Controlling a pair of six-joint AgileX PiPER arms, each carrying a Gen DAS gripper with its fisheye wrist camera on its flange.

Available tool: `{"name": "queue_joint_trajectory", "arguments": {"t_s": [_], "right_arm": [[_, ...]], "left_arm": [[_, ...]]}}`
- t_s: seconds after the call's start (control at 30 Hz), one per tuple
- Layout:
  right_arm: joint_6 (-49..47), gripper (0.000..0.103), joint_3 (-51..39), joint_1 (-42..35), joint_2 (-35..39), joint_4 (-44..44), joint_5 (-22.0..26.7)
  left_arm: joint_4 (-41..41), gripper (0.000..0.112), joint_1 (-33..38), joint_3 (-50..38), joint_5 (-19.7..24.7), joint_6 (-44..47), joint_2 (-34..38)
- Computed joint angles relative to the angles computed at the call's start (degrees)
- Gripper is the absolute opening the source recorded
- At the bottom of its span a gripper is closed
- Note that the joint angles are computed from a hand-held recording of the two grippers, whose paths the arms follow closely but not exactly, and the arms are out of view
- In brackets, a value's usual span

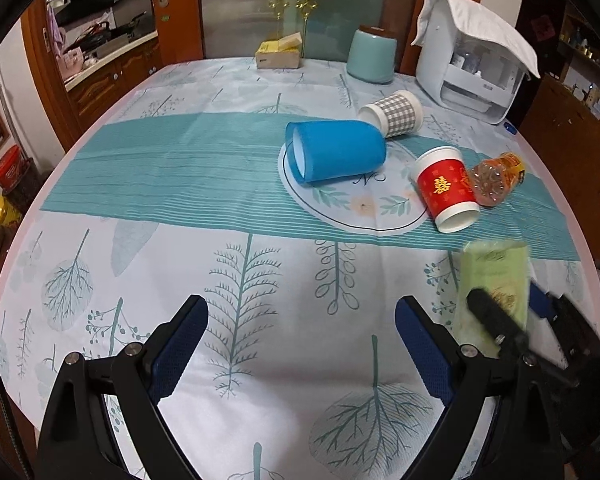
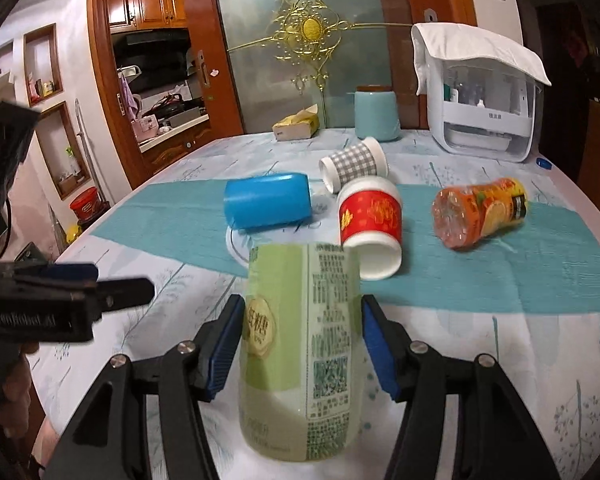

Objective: Flip cup upright
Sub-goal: 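Hold the green bottle in the right gripper and rotate it upright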

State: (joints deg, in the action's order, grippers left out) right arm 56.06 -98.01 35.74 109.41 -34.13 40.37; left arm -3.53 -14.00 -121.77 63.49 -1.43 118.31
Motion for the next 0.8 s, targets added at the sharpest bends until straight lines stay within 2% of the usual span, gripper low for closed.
{"name": "queue_joint_trajectory", "arguments": {"t_s": [0.13,0.2,0.27,0.33,0.4,0.47,0.7,0.8], "right_arm": [[1.03,0.058,2.05,-0.07,-0.69,0.92,-0.96],[-2.95,0.058,-2.32,-0.94,1.09,4.75,2.36],[-9.48,0.058,-8.11,-2.82,3.21,12.48,5.56],[-16.73,0.058,-16.46,-4.83,6.76,20.65,11.78],[-19.47,0.060,-19.95,-5.64,7.84,23.83,14.22],[-22.94,0.060,-26.52,-6.86,10.50,28.37,19.77],[-26.97,0.060,-32.37,-11.04,13.54,38.94,24.78],[-26.88,0.060,-35.46,-13.05,16.13,43.63,29.10]], "left_arm": [[0.20,0.094,-0.26,0.81,-0.12,0.17,-1.05],[0.16,0.094,-0.21,1.18,-0.32,0.07,-1.58],[-0.13,0.094,0.02,1.52,-0.59,0.05,-1.95],[-0.47,0.094,0.23,1.58,-0.60,0.06,-2.18],[-0.58,0.094,0.36,1.69,-0.74,0.25,-2.28],[-0.64,0.094,0.43,1.43,-0.65,0.41,-2.05],[-1.48,0.094,0.74,1.09,0.27,0.98,-1.27],[-1.71,0.094,0.89,1.04,0.32,1.07,-1.04]]}}
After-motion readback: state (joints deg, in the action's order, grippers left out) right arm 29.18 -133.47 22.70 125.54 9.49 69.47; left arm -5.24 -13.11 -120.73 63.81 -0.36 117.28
